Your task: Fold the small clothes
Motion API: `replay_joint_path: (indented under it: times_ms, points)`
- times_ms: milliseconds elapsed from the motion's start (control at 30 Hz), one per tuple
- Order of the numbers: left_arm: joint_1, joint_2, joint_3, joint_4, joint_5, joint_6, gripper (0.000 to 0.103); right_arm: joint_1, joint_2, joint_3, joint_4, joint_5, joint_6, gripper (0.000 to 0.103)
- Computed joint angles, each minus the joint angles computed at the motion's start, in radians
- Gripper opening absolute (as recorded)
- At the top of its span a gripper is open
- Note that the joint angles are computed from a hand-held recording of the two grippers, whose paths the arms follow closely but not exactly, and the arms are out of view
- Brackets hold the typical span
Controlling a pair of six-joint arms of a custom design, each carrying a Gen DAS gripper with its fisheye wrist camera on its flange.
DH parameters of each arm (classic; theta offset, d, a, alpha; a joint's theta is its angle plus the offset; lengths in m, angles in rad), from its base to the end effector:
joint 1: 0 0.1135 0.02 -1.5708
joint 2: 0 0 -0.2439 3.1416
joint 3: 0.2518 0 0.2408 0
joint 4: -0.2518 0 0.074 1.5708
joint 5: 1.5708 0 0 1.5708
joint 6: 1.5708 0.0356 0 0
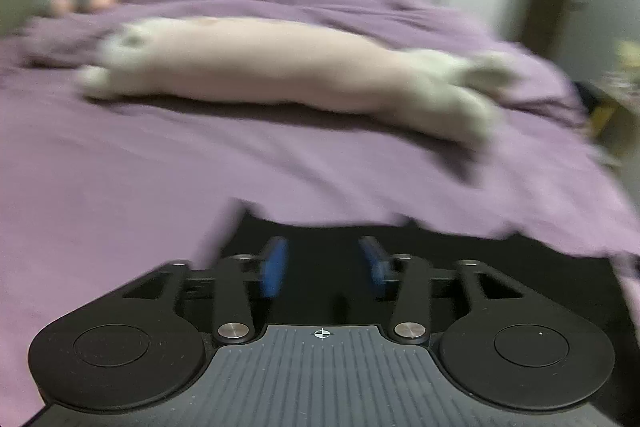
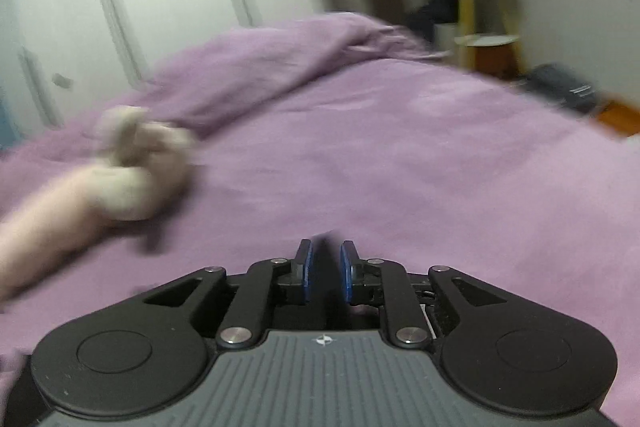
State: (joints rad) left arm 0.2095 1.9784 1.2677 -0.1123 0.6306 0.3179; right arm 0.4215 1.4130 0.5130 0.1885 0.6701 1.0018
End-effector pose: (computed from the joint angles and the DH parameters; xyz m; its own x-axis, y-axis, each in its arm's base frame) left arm 0.3980 0.0632 0.1554 -0.6111 0.1282 -0.7811 0.4372 0.8773 -0.1981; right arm 0.2379 0.0824 0.1424 -0.2296 0.6207 -0.7497 0.5604 0.7141 0.4196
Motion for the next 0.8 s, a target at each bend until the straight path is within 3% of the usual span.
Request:
replay_joint_path:
  times_ms: [67,100,133,200,300,400,567,667,733,800]
  points:
    - [-0.048,-0.001,-0.042,0.027,-0.021,0.035,0.054,0.014,0.094,-0.036,0.252,-0.160,-0.018,0.028]
    - [-0.081,0.008,-0.057,0.057,-0.079,0.031,0.054,0.014,0.170,-0.012,0.312,-0.240,-0.027,0.033]
    - [-0.106,0.033,-0.047,0.061,-0.134,0.024,0.054,0.017,0.227,0.039,0.273,-0.267,-0.032,0.033]
    - [-0.118,0.094,0.009,0.035,-0.192,-0.012,0.054,0.030,0.280,0.079,0.219,-0.188,-0.093,0.030]
    - [-0.088,0.127,0.034,0.048,-0.147,-0.063,0.054,-0.018,0.215,-0.009,0.222,-0.096,-0.111,0.027]
    - [-0.086,0.127,0.018,0.073,-0.145,-0.059,0.054,-0.145,0.077,-0.157,0.255,-0.142,-0.045,0.000]
    - [-0.094,0.125,0.025,0.068,-0.158,-0.058,0.054,-0.149,0.007,-0.184,0.130,-0.028,0.048,0.001]
    - [-0.089,0.108,0.028,0.027,-0.159,-0.046,0.054,-0.043,-0.063,-0.116,-0.094,0.054,0.058,0.006]
    - [-0.074,0.079,0.016,-0.008,-0.151,-0.024,0.054,0.072,-0.109,-0.097,-0.127,0.100,0.010,0.022]
    - [-0.049,0.043,-0.033,0.016,-0.115,-0.022,0.057,0.178,-0.150,-0.120,-0.103,0.100,-0.044,0.026]
